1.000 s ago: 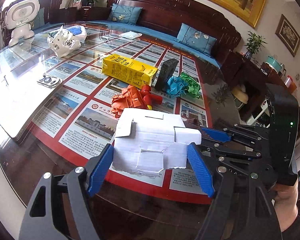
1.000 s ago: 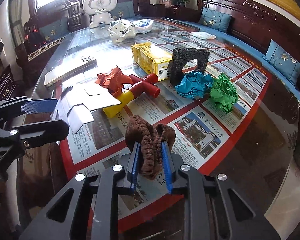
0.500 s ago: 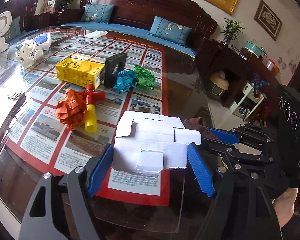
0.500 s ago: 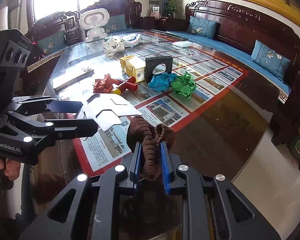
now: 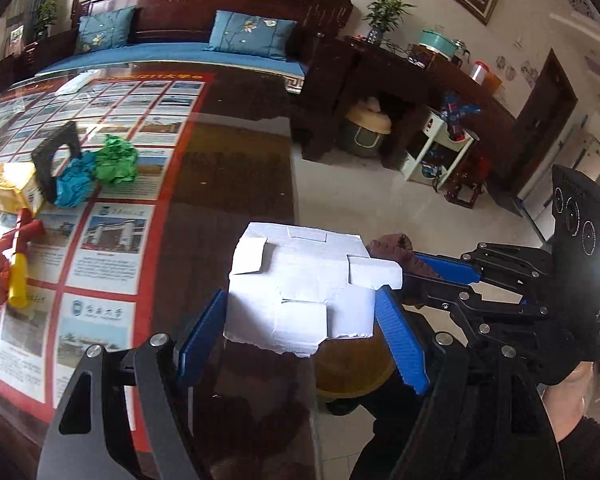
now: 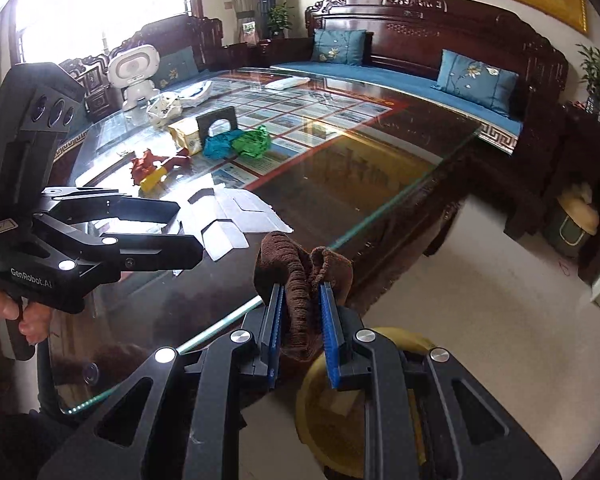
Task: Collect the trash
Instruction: 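Carry the cardboard and brown glove over the yellow bucket, then open the left gripper to drop the cardboard while the right gripper releases the glove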
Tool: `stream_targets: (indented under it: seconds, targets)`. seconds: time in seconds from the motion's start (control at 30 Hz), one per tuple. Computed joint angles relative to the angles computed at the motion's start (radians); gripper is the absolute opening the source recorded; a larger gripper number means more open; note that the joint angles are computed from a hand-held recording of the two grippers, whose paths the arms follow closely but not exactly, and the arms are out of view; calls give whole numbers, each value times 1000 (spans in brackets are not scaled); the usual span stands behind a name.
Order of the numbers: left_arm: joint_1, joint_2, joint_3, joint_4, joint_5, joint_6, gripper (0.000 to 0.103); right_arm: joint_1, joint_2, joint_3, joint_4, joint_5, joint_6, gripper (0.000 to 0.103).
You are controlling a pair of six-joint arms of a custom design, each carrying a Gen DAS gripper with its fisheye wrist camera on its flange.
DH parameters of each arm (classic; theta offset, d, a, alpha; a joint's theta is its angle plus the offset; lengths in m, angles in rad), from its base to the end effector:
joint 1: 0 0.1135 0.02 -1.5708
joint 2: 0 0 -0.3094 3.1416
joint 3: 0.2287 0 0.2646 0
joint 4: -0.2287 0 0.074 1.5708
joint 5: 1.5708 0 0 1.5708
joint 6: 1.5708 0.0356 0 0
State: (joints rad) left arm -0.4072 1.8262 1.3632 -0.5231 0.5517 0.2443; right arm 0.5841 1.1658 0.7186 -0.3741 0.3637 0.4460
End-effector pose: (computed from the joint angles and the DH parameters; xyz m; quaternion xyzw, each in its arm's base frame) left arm 0.3719 -0.1807 0.2644 0.3692 0.8478 -0.2825 0.2552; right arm 0.1984 0.1160 0.2620 0.0029 0.9176 0.0309 0.3962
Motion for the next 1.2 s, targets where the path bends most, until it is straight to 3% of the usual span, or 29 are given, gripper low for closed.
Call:
stream_targets:
  seconds: [0.33, 0.6, 0.87, 1.2]
  targets:
    - [-217, 91, 49, 12, -69, -56, 76, -149, -269, -178, -125, -47, -1, 18]
    - [-332, 226, 184, -53, -147, -22, 76, -376, -398, -284, -144, -193, -110, 18]
    - [-374, 348, 307, -138, -168, -23, 76, -574, -429, -331, -132, -328, -221, 18]
    - [-398, 432, 396, -185, -191, -37, 79, -659, -393, -353, -87, -396, -278, 18]
